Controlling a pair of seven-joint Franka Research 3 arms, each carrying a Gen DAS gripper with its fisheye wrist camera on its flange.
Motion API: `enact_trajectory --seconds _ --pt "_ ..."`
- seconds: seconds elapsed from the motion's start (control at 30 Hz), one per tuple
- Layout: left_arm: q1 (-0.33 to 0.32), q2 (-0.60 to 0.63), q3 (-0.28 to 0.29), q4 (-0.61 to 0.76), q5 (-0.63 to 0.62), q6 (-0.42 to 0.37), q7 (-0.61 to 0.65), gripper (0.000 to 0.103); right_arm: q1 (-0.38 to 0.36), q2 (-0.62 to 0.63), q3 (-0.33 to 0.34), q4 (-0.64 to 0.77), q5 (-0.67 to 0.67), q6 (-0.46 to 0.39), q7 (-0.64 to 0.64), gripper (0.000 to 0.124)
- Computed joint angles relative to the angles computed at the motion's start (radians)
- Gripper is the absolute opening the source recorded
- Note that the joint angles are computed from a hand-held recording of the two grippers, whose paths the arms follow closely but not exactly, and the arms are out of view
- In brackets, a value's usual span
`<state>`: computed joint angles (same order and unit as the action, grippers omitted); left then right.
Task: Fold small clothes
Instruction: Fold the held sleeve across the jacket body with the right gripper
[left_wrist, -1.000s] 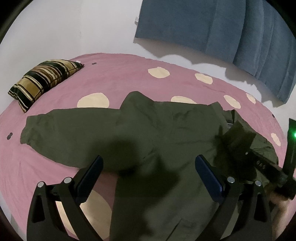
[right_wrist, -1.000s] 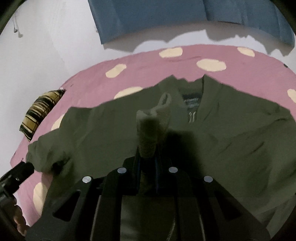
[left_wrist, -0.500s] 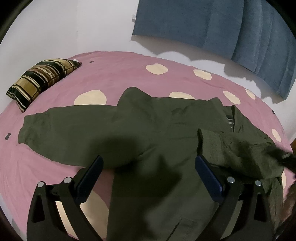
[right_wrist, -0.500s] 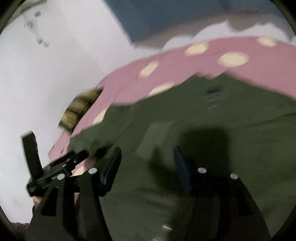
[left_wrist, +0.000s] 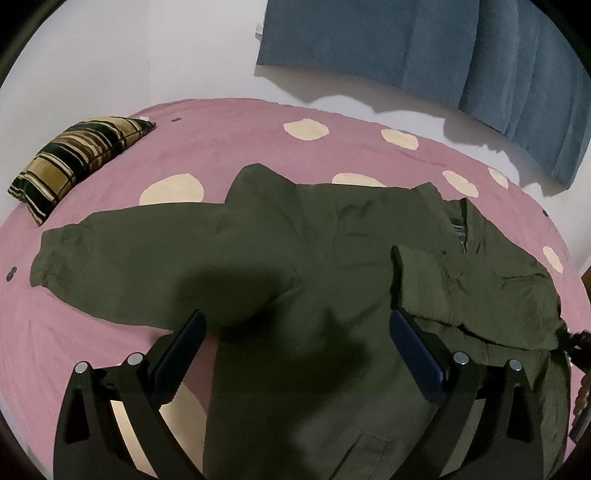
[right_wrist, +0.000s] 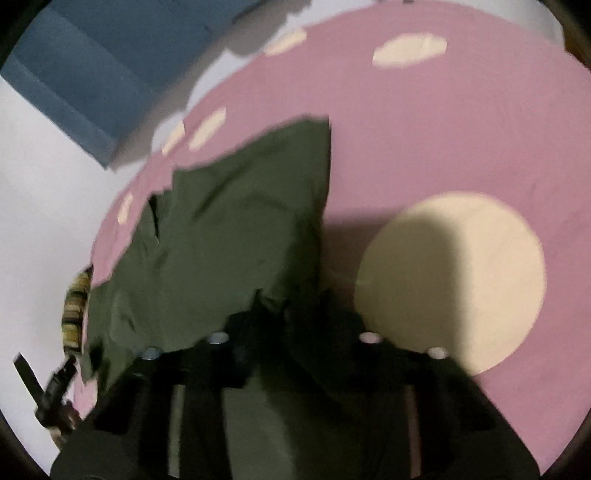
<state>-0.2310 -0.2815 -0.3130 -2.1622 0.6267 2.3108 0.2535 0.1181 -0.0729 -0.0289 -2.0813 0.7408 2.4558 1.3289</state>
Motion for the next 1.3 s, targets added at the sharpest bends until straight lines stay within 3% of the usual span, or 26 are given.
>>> enact_trajectory --seconds 0.17,0.37,0.43,0.53,0.63,0.77,0.87,1.13,1.23,1.3 --pt "-0.001 0.002 0.001 -0.001 0.000 0.003 0.000 0.099 0.011 -0.006 0.011 -0.025 -0.026 0.052 -0.011 0.022" --pt "0.005 -0.015 -0.005 -0.015 0.015 -0.009 -0.038 0.099 0.008 -0.021 -0.002 -0.028 0.009 0.048 -0.024 0.027" --pt "0.009 -0.030 -0.005 -0.027 0.026 -0.011 -0.046 0.099 0.009 -0.048 0.009 -0.049 -0.021 0.110 0.024 0.027" --pt "0.012 -0.048 0.009 -0.047 0.008 -0.005 -0.042 0.099 0.015 -0.092 0.048 -0.076 -0.172 0.246 0.142 0.027" --pt "0.014 -0.082 0.036 -0.091 -0.049 0.052 -0.033 0.099 0.084 -0.102 0.039 -0.049 -0.102 0.293 0.073 0.034" --pt "0.042 -0.123 0.024 -0.121 -0.047 0.038 -0.041 0.099 0.177 -0.026 0.034 0.081 0.102 0.173 -0.115 0.041" --pt "0.060 -0.164 0.022 -0.151 -0.044 0.027 -0.056 0.099 0.193 0.053 0.071 0.176 0.152 0.073 -0.157 0.041" --pt "0.082 -0.242 0.062 -0.230 -0.114 0.028 -0.033 0.099 0.226 0.286 0.182 0.437 0.154 -0.099 -0.176 0.041" --pt "0.092 -0.280 0.083 -0.275 -0.151 0.038 -0.020 0.099 0.259 0.353 0.181 0.488 0.007 -0.121 -0.082 0.044" --pt "0.102 -0.317 0.098 -0.310 -0.178 0.049 -0.018 0.099 0.251 0.348 0.200 0.451 0.027 -0.081 -0.114 0.045"
